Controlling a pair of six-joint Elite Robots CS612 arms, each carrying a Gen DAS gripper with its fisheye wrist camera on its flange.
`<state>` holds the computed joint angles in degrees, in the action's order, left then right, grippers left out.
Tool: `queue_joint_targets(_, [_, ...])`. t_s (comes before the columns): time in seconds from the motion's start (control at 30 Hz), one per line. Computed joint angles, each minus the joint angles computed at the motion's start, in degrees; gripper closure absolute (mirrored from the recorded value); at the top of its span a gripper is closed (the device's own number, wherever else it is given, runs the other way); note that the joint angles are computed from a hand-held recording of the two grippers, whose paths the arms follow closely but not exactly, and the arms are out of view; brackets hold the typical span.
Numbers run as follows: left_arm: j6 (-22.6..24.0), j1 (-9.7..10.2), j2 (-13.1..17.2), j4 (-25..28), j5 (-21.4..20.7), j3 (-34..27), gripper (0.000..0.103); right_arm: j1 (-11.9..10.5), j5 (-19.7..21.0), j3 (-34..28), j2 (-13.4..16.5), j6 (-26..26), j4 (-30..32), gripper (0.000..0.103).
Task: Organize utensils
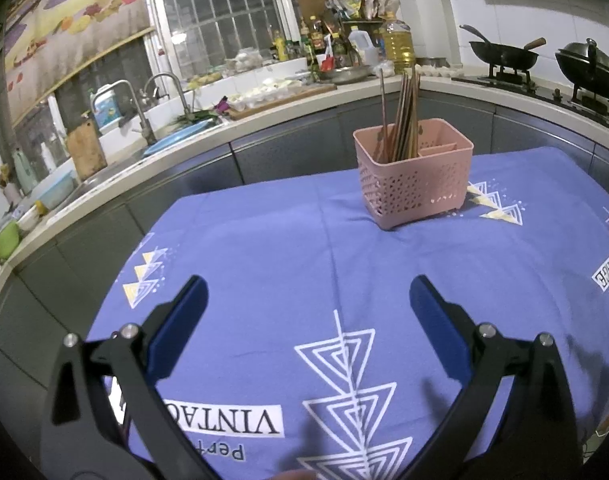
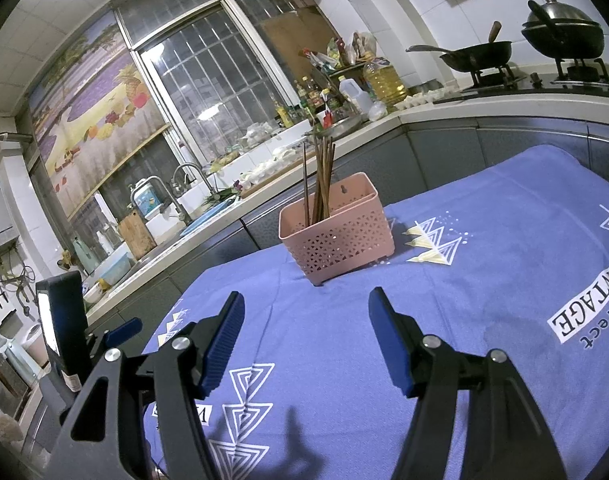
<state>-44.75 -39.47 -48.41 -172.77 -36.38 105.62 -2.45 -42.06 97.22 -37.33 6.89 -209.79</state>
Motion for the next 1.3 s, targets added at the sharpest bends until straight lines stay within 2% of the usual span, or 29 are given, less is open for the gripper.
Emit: queue_joint_targets(1.3, [0.2, 0.17, 0.8, 0.5, -1.8, -0.3, 0.006, 0.0, 0.0, -0.4, 0.2, -0.1, 0.5, 0.038])
